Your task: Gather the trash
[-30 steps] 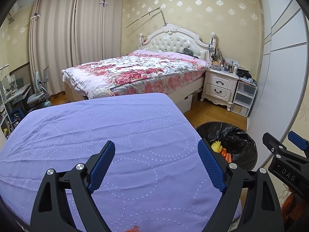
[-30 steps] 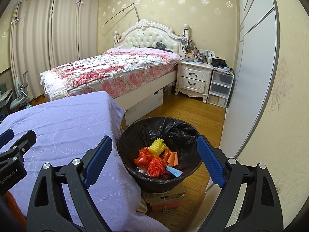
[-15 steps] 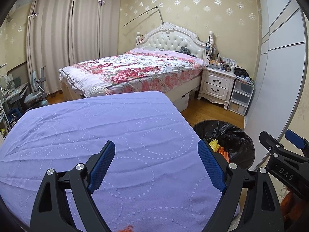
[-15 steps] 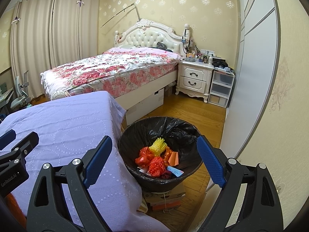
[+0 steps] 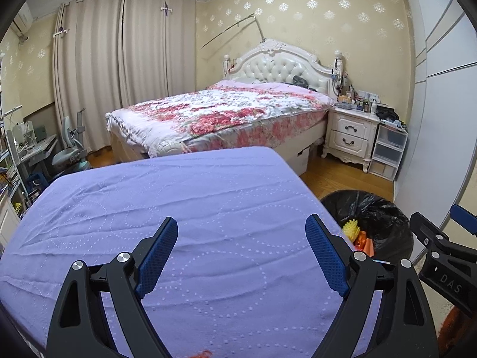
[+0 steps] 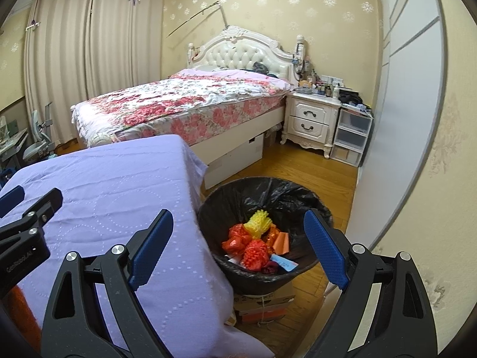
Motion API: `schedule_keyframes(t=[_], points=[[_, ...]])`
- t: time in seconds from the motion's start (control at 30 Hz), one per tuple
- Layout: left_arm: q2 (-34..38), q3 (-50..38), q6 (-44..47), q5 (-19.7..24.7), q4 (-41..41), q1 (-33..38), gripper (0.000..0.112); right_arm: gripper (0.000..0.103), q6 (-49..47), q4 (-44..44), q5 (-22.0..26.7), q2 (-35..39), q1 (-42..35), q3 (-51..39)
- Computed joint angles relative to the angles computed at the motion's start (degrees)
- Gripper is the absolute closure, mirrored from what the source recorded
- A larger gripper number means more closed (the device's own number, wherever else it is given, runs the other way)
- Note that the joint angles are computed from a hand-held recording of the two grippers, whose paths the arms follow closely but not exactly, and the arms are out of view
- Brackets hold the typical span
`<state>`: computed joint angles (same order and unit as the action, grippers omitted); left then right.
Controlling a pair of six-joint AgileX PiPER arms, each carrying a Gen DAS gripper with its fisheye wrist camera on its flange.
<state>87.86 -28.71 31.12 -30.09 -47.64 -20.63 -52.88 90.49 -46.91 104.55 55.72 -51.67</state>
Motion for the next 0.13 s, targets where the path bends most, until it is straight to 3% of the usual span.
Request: schedule_keyframes(t=[0.13], points=[[1.32,-0.38,-2.57,2.86,5.73,7.07,0.027,0.016,-4.87,0.69,3.62,3.52,-0.03,-5.8]])
